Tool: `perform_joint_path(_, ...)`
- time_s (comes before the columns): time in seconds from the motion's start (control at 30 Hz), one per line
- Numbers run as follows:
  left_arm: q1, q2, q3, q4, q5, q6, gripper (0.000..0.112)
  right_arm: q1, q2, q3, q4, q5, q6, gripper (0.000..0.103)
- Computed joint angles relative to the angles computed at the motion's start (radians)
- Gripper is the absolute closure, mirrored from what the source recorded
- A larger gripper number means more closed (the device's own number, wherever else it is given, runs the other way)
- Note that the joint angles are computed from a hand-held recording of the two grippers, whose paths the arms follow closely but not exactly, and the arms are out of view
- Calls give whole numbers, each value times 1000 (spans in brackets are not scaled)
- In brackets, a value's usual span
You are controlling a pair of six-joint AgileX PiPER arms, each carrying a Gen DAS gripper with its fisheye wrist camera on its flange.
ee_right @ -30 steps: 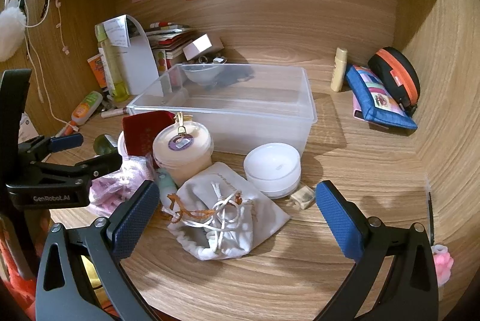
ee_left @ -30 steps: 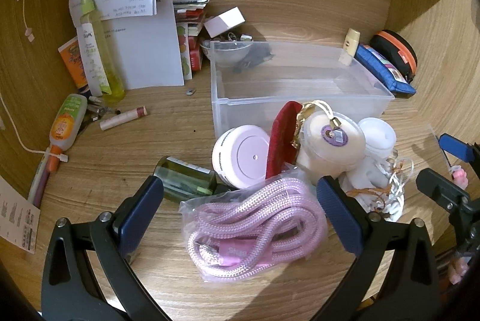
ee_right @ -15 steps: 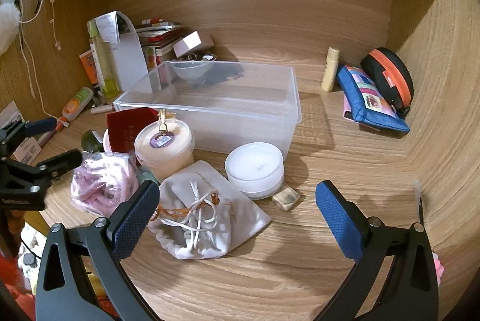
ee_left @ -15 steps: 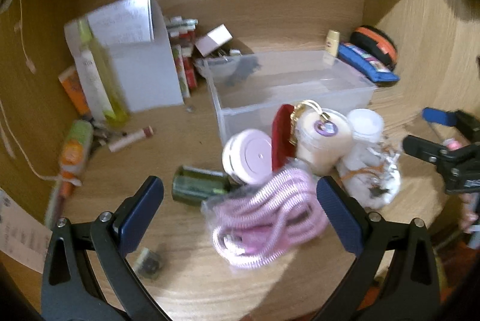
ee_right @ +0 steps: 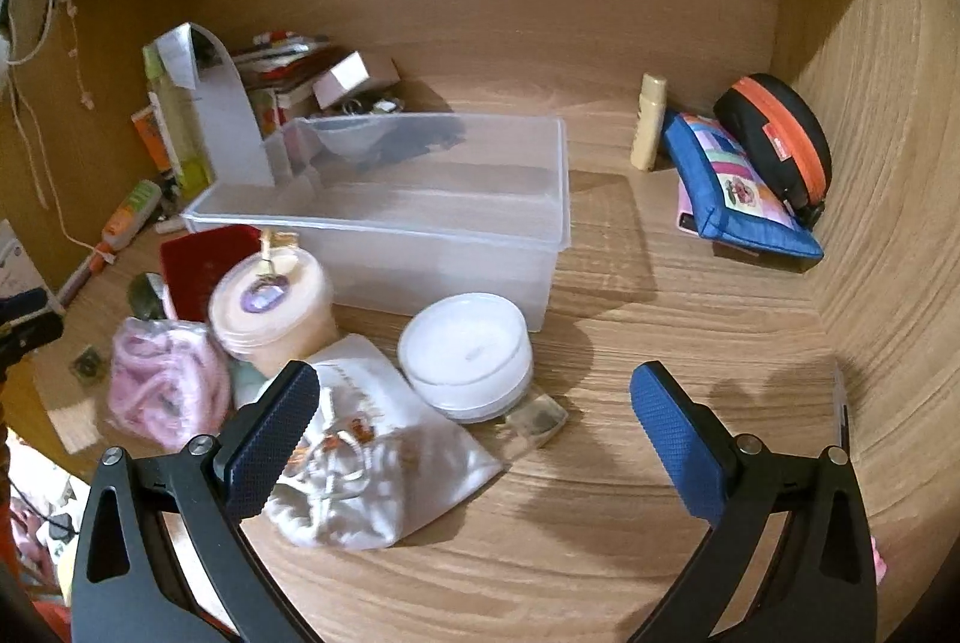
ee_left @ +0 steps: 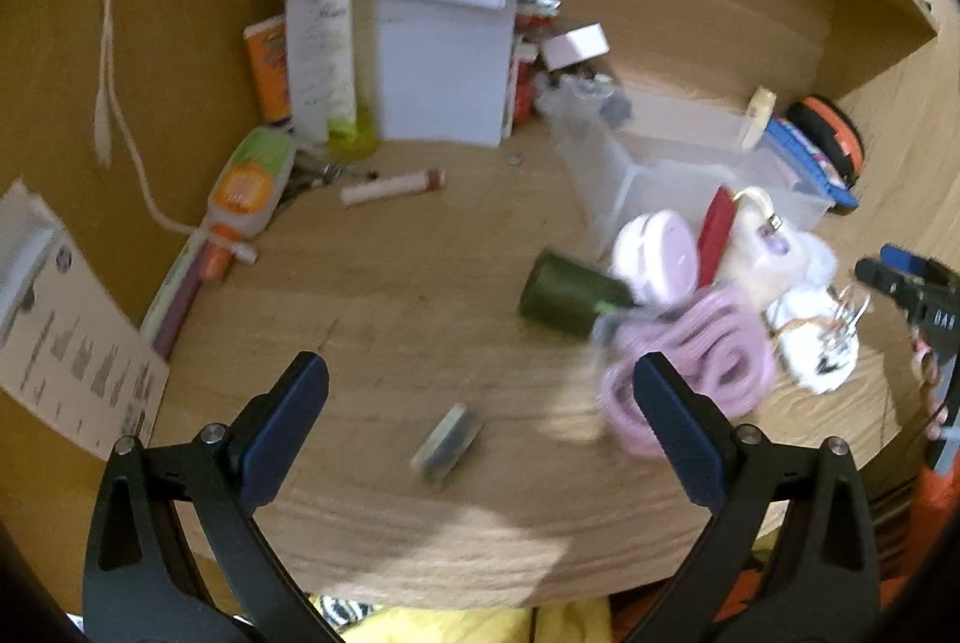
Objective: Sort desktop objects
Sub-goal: 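Grasp the white round container with the right gripper while the left gripper grasps the small tin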
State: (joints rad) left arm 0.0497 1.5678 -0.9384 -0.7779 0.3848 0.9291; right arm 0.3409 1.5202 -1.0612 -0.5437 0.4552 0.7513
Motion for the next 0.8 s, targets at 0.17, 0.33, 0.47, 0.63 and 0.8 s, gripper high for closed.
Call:
perform_joint_path(0.17, -9, 10, 64, -18, -74, 46, 26, -11, 52, -36, 14, 1, -27, 0)
perform_joint_path(0.33, 3, 76, 47, -6, -62, 31, 53, -18, 119, -96, 70, 17, -91, 0)
perform_joint_path(0.47, 9, 102, 45, -44, -71, 60, 70, -27, 158, -130, 140, 23, -167, 0)
perform_joint_path(0.63, 8, 100, 61, -141, -78, 161, 96, -69, 223, -181, 283, 33, -290, 0)
perform_joint_path(0.8, 11, 103, 58, -234, -58, 243, 97, -89, 254, -195, 360, 14, -368, 4)
